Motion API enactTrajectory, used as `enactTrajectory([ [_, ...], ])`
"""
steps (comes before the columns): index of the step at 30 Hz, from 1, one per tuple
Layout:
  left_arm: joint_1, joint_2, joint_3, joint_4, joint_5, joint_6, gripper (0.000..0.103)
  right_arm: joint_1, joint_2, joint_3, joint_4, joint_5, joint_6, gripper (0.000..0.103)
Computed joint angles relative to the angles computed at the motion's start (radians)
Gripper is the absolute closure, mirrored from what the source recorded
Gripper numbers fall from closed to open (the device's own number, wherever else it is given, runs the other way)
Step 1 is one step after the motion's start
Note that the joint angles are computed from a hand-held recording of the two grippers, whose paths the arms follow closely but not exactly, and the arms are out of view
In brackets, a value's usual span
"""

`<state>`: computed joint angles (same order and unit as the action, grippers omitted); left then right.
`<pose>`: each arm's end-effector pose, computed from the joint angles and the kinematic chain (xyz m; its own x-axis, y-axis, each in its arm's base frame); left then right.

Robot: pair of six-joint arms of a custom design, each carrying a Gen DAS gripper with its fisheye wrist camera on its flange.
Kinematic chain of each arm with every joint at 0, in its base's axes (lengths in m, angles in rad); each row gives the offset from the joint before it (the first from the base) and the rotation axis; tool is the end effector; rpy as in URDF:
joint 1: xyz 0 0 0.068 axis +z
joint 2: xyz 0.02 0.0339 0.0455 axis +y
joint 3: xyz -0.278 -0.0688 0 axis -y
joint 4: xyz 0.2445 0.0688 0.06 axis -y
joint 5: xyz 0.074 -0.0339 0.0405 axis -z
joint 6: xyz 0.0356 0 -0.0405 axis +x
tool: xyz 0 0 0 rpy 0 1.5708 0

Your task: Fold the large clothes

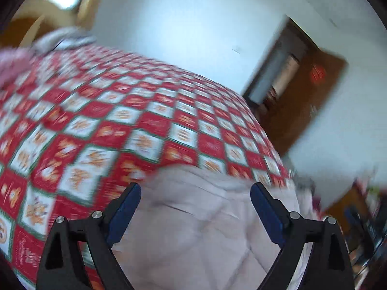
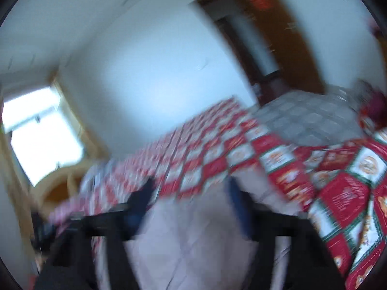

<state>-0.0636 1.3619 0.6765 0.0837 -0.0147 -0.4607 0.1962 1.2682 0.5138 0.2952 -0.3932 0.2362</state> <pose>0.2794 -0.0173 0.2151 -0.5289 -0.4117 -0.7421 -0.2050 0.9105 -0.3590 0.2447 0.0625 0.2078 -0.5436 0.1123 -0.8318 -0.4008 0.8359 0.3749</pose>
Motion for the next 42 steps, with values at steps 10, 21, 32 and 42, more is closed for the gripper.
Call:
enactTrajectory([
  [10,-0.270,0.495,0.234,0.097,-0.265,-0.065,0.012,0.340,0.478,0.078,0.216,0.307,0.035,0.098],
  [21,-0.315,0.671,0.321,0.124,-0.429,-0.060,0.010,0.278,0.646,0.138,0.234,0.209,0.051,0.103],
  [32,-0.323,0.698,0.368,0.055,-0.447,-0.066,0.008,0.353,0.421,-0.023,0.246,0.316,0.110,0.099],
  [42,-0.329,0.498,0.156,0.144,-0.329,-0.029,0.008,0.350,0.597,-0.020,0.358,0.328,0.086,0.103],
])
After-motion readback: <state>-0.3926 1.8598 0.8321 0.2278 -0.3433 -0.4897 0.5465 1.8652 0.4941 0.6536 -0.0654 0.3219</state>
